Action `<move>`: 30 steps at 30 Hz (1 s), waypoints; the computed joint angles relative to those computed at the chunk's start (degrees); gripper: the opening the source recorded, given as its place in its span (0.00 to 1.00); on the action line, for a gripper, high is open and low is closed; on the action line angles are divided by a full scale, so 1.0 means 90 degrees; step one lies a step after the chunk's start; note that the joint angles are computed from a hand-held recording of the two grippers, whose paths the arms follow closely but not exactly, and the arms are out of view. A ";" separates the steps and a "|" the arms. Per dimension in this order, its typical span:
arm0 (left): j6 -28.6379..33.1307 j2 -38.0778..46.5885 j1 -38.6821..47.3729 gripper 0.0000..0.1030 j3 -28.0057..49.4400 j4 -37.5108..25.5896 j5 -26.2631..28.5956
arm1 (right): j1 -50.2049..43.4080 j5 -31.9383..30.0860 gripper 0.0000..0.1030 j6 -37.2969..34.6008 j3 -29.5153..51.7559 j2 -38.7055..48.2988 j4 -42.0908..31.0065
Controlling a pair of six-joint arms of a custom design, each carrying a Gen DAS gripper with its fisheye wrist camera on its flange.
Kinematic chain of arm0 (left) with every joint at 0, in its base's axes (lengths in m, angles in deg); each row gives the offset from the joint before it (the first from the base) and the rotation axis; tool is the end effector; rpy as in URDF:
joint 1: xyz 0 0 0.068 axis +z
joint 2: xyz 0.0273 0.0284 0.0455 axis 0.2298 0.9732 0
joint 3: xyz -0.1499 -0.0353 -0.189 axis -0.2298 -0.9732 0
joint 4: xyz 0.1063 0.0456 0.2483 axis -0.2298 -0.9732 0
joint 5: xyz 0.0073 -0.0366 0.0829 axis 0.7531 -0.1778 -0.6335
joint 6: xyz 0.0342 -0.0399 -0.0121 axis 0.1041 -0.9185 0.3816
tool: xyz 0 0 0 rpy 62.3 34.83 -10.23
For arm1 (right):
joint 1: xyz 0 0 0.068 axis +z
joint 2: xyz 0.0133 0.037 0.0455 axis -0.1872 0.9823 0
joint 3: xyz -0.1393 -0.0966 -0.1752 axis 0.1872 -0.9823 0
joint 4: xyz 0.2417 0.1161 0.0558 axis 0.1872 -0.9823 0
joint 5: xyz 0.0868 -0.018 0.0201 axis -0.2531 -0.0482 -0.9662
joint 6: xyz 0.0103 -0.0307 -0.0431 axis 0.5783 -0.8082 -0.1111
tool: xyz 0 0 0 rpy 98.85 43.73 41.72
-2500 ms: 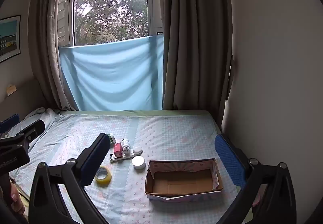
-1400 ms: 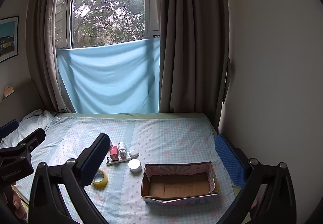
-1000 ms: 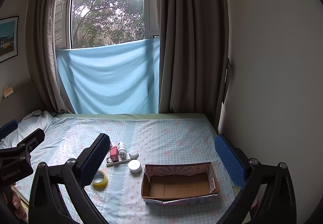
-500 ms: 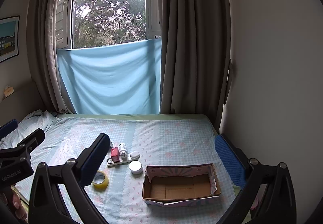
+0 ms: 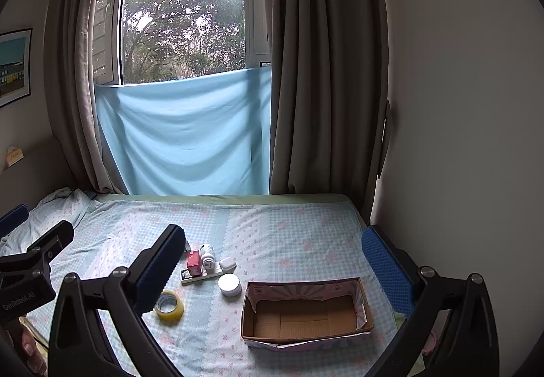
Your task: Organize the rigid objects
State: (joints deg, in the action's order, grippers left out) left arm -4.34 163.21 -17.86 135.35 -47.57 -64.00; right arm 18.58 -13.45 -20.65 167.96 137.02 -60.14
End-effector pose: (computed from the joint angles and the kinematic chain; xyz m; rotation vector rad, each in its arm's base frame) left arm 0.3392 -0.2025 0.4645 0.5146 1.9455 -0.2776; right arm 0.2547 0.1115 0.4613 0.5664 1.9585 -0.3156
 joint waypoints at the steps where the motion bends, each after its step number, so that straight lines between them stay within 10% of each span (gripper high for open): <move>1: -0.0003 0.0002 0.0000 1.00 -0.0002 0.0004 -0.0004 | 0.0006 0.0002 1.00 0.0013 -0.0043 -0.0017 0.0022; 30: -0.0091 0.0032 0.0309 0.99 -0.0362 0.0602 0.0323 | -0.0159 -0.0225 1.00 -0.0352 0.0337 0.0428 0.0219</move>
State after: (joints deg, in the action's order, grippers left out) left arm -5.16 163.50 -15.08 132.09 -42.15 -61.09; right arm 17.15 -15.48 -23.82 170.99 140.87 -58.17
